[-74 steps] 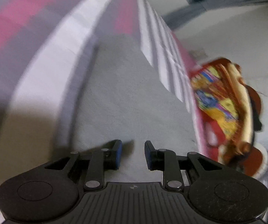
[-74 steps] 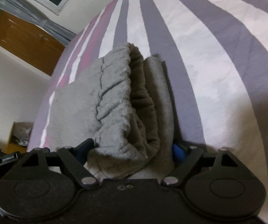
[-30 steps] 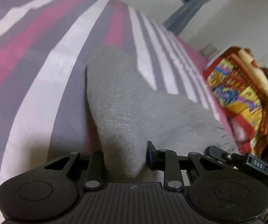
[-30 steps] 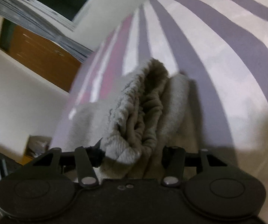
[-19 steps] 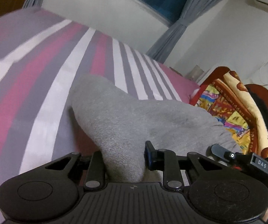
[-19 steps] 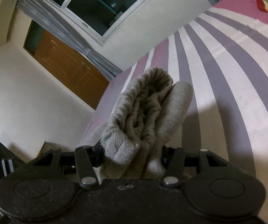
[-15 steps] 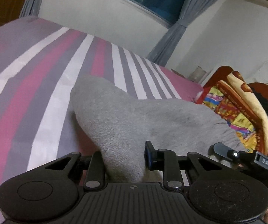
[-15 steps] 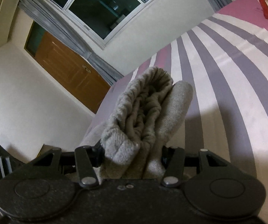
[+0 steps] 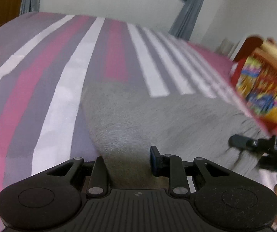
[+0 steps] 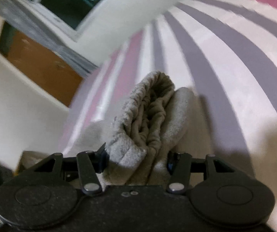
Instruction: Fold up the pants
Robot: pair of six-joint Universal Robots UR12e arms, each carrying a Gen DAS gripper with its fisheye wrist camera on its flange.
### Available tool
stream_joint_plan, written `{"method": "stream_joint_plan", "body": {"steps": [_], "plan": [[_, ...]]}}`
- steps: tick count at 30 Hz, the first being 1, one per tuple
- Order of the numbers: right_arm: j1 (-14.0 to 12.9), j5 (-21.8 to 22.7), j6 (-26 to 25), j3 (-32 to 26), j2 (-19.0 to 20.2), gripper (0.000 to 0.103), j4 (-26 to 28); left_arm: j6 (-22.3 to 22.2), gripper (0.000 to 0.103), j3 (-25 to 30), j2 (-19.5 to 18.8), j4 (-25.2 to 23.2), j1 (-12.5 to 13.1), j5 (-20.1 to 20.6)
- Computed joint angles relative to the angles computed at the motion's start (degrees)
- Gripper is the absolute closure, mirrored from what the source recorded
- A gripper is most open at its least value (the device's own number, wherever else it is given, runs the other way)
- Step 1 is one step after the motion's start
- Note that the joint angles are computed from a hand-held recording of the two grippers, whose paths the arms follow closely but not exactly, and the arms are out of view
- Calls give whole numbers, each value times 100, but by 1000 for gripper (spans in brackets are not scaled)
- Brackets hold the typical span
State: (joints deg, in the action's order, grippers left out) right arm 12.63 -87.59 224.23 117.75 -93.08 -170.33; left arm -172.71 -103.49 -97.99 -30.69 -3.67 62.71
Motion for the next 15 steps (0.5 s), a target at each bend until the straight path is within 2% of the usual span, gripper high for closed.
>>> {"method": "stream_joint_plan", "body": {"steps": [1,3,5,10,13,15], "plan": [[-20,-46,91,52,3,46,66,70,66,-35,2,-15,-35,146],[8,-235,201,130,0,40,208,74,46,-105,-6,-8,-97,474],[77,-401,92,154,-1,33,288,-70,41,-158,7,35,-98,562],[372,-1180,-160,-49,-68,27,877,-28,34,-133,77,-15,-212,948],[603,-1835,-411,-178,-80,27,971,73,32,-218,182,314,-331,1510],[744,-2226,-670,-273,-37,26,916,218,32,-270,256,508,-368,1705]]}}
